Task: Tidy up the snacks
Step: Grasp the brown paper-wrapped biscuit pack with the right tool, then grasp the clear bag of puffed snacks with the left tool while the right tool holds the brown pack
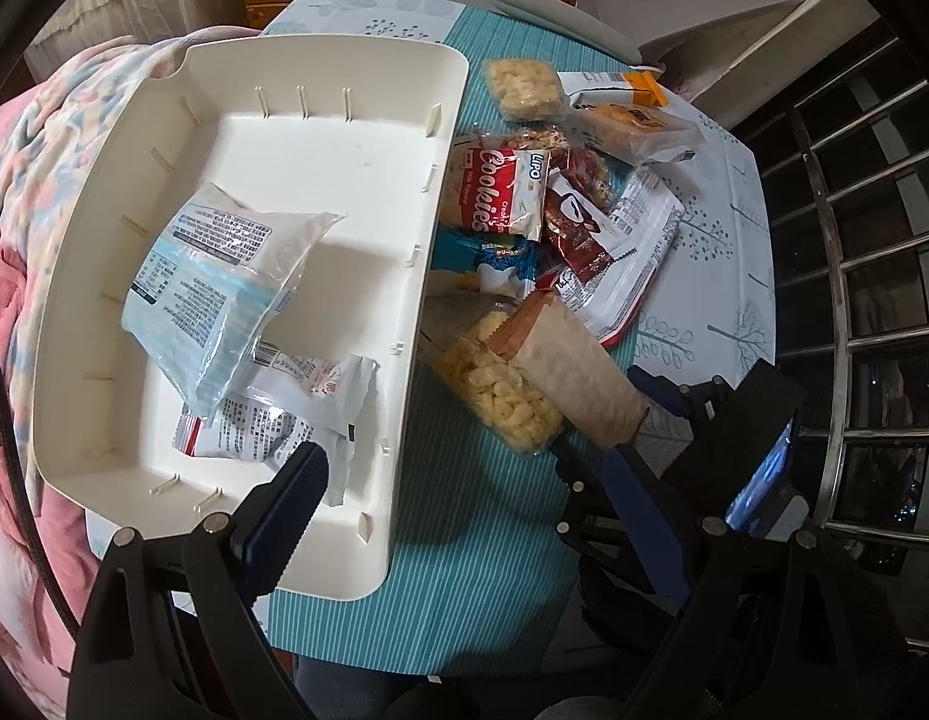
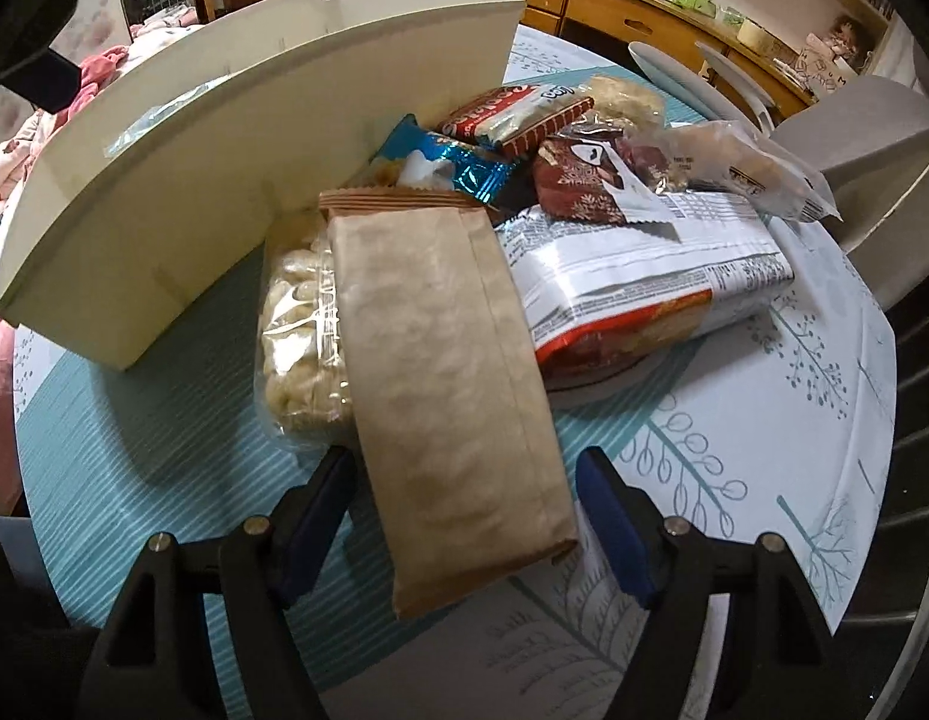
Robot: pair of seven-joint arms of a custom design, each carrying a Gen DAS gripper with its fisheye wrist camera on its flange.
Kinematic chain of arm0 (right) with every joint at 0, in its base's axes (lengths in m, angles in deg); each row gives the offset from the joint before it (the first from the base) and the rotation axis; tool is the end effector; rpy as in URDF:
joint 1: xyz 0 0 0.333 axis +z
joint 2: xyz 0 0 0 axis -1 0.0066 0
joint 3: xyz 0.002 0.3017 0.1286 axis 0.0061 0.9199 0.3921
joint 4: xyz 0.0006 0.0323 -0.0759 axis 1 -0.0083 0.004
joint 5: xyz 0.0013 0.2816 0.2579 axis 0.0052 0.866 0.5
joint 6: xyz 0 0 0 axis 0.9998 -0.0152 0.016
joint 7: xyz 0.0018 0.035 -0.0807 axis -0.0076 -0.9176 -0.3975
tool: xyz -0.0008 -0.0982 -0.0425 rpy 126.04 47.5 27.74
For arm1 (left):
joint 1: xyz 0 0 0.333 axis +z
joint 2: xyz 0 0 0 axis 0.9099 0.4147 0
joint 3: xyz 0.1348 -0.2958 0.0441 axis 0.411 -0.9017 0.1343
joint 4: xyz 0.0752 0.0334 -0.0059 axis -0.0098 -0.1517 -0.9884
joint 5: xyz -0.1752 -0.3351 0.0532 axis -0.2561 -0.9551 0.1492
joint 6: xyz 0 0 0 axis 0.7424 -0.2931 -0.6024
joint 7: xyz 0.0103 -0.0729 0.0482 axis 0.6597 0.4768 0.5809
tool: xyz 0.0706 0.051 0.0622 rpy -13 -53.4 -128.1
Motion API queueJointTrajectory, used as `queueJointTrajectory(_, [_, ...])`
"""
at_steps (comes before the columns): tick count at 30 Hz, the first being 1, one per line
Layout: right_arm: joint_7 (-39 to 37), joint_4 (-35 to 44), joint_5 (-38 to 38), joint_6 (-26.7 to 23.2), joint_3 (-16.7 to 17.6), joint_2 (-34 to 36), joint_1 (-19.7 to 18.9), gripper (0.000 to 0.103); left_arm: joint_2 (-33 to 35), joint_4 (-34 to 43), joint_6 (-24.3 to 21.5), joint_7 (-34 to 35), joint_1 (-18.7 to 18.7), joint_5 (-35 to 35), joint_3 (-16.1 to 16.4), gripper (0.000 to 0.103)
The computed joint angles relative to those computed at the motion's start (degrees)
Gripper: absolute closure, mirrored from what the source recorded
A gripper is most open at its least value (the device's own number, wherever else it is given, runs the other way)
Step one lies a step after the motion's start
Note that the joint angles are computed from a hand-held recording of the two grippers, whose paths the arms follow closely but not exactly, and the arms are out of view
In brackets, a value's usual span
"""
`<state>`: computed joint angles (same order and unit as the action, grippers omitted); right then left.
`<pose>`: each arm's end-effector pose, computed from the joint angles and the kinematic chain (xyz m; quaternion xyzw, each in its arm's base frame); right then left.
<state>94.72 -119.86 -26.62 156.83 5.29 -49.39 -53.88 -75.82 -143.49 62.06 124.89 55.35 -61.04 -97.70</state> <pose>0.4737 0.4182 0.3698 -0.8069 0.5486 -0.1517 0.1581 0.5546 -0.2283 0.5039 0.6110 -0.7825 0.1140 0.0375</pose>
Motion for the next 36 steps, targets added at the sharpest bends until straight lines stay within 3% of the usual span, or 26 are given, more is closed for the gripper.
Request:
queueJointTrajectory(4, [-2.8, -0.4, 3.5, 1.2, 1.2, -0.1, -1.1, 0.05, 0.1, 0.1, -0.1, 0.1, -0.2, 0.4, -0.1, 0.01])
queueJointTrajectory(19, [0.5, -7.8, 13.8, 3.5, 3.0, -5.8, -2.8, 0.052, 3.2, 3.4, -2.3, -0.7, -1.6, 2.5, -0.7, 0.01])
queueJointTrajectory(28, [1.9, -17.9, 26.2, 11.5, 5.0, -12.5, -5.3, 0.052, 5.7, 5.1, -5.0, -4.4, -2.2, 1.9, -0.9, 0.01])
queueJointTrajectory(36, [13.6, -26.7, 25.3, 18.3, 4.7, -18.4, -6.7, 0.052, 7.5, 5.6, -7.2, -10.5, -2.6, -0.1, -1.2, 0.011])
